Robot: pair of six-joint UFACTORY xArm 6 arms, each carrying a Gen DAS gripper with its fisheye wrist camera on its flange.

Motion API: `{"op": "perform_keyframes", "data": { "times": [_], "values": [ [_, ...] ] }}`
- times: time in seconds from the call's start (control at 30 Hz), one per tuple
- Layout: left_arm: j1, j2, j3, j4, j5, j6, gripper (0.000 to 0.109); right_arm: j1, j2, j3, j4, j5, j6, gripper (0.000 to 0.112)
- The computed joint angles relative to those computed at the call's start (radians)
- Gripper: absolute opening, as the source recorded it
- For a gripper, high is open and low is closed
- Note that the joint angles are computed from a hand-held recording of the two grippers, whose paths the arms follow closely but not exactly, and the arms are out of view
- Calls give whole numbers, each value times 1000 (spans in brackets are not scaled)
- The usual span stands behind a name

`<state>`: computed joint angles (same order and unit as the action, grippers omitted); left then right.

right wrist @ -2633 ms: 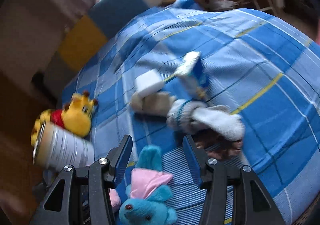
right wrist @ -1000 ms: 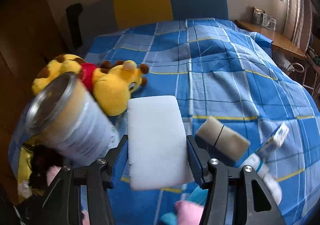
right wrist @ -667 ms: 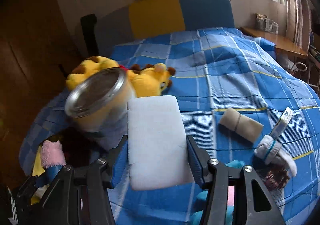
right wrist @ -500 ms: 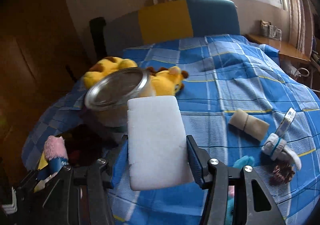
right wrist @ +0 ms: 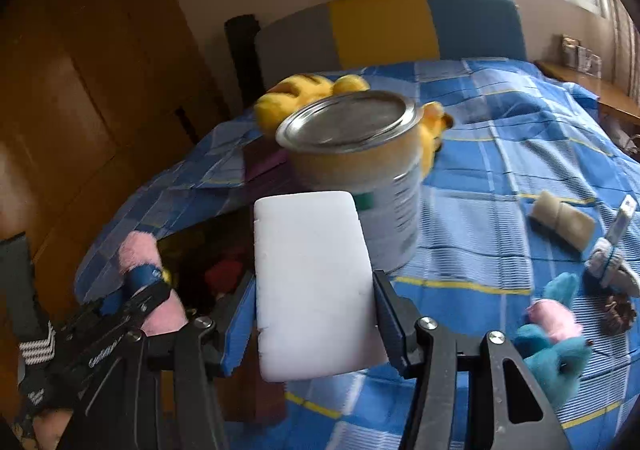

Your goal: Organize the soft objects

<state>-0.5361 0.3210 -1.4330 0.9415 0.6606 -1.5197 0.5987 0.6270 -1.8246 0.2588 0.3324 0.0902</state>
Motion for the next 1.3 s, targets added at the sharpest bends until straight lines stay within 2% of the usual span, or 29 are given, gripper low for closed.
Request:
{"op": "perform_keyframes", "data": {
  "times": [0.4, 0.73, 0.9, 1.03, 1.3],
  "values": [
    [44, -76, 111, 22, 36, -63, 48, 57, 51, -74, 98, 74, -99, 56],
    [110, -91, 143, -16, 40, -43, 49, 91, 144, -219, 24, 182, -67, 56],
    [133, -87, 130, -15, 93, -22, 56, 106, 212, -320, -42, 243, -42, 56],
    [129, -119, 156, 41, 103, -81, 73, 113, 266, -400, -86, 290, -26, 56],
    [106, -173, 210, 72, 34, -131, 73, 110, 355, -537, -168, 361, 26, 56]
  ]
}}
